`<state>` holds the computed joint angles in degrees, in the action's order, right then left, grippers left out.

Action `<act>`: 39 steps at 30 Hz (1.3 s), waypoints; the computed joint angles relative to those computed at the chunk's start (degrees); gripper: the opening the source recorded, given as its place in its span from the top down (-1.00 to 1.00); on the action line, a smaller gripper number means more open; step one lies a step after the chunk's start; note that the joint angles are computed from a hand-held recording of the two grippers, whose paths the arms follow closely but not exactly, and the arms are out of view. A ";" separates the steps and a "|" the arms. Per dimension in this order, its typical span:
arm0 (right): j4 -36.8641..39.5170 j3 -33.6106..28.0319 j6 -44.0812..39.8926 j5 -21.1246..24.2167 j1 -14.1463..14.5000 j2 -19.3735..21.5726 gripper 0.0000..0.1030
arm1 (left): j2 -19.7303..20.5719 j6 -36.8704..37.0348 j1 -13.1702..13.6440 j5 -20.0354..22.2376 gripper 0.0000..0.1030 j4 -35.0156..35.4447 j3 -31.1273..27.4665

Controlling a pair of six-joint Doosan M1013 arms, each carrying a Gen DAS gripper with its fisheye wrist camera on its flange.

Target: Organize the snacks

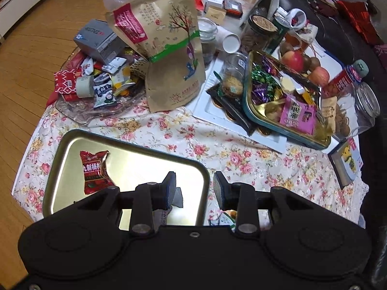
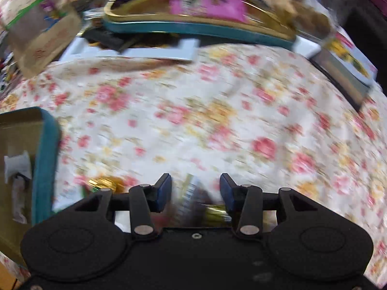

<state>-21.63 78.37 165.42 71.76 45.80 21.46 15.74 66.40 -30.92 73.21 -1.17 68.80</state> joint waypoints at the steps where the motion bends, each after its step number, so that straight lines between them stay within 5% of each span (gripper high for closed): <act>1: 0.36 0.96 1.32 0.32 -0.08 -0.72 0.12 | 0.00 0.23 -0.14 0.12 0.14 -0.14 0.05; 6: -2.50 2.50 13.02 3.08 0.74 -2.71 0.16 | 0.07 0.33 -0.57 0.13 0.14 0.03 -0.08; 10: -6.95 0.61 11.82 -3.57 2.36 -2.35 0.16 | 0.25 0.03 -0.82 0.17 0.14 0.64 -0.29; 14: -2.23 -3.65 4.97 -10.94 2.15 0.43 0.15 | 0.40 0.14 -0.74 0.46 0.14 0.17 -0.31; 19: 3.94 -9.56 -4.27 -7.71 2.01 5.43 0.13 | 0.46 0.22 -0.63 0.70 0.14 0.52 -0.31; 24: 2.76 -9.42 -8.48 -0.83 2.85 5.45 0.17 | 0.26 0.28 -0.45 0.44 0.14 0.00 -0.15; 28: 2.49 -4.40 -3.37 2.50 2.45 2.45 0.15 | 0.07 1.02 -0.79 0.43 0.14 -0.24 0.16; 35: -1.32 1.69 8.30 -3.16 2.76 -2.31 0.17 | 0.34 2.31 -1.71 1.13 0.14 0.16 0.25; 39: -2.08 0.15 10.62 -6.19 2.56 -1.24 0.12 | 0.49 2.72 -1.85 1.57 0.14 -0.29 0.25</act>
